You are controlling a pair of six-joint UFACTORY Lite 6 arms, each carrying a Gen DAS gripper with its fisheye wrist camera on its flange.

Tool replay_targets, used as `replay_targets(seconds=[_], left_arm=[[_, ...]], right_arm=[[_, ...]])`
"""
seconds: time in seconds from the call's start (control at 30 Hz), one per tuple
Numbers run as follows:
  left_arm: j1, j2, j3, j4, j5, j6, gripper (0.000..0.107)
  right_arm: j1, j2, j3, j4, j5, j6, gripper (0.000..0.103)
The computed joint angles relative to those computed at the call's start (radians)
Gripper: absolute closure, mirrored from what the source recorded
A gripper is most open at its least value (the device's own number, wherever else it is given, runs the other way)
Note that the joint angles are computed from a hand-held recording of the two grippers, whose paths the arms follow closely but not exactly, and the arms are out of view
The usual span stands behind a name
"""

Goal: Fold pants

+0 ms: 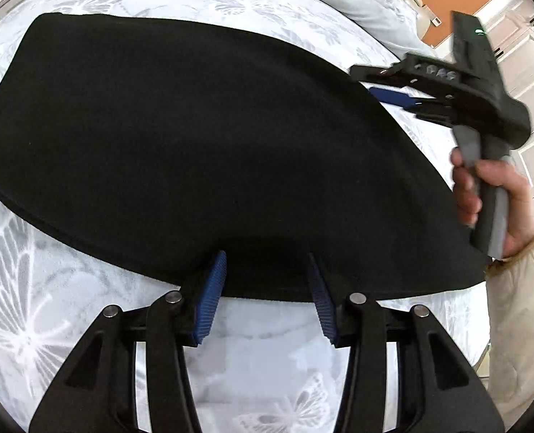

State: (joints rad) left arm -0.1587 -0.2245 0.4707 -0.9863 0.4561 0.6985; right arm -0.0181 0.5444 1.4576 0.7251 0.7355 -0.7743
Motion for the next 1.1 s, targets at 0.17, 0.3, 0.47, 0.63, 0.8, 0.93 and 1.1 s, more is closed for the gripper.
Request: replay_targets(seconds=[0.17,0.3,0.47,0.63,0.8,0.93,1.1], left_arm=[[0.058,0.018,-0.004,-0.057,0.038,0.084,0.062],[0.096,0.037,0.0,-0.082,0.056,0.139,0.062],[0.15,0.05,0.002,-0.095,0.085,0.195,0.062],[0.166,-0.004,-0.022,-0.04,0.096,0.16,0.06],[0.188,-0.023,-0.022,-0.014,0.119,0.148,0.059],[0.251,-0.007,-0.009,-0.017,0.158,0.181,0.055],[0.198,-0.092,-0.034,0.103,0.099,0.115,0.045]], right_arm=[[0.048,-0.029,-0.038,0.027,0.056,-0.104,0.074],[0.043,0.17,0.197,0.096,0.146,-0.026,0.061],[0.096,0.285,0.352,0.091,0.134,0.06,0.095],[0.108,0.17,0.265,-0.006,-0.224,0.14,0.103],[0.073,-0.069,0.01,0.167,-0.163,-0.101,0.092],[0.14,-0.169,-0.219,0.133,-0.173,-0.163,0.095],[0.096,-0.029,-0.101,0.164,-0.292,0.002,0.103]])
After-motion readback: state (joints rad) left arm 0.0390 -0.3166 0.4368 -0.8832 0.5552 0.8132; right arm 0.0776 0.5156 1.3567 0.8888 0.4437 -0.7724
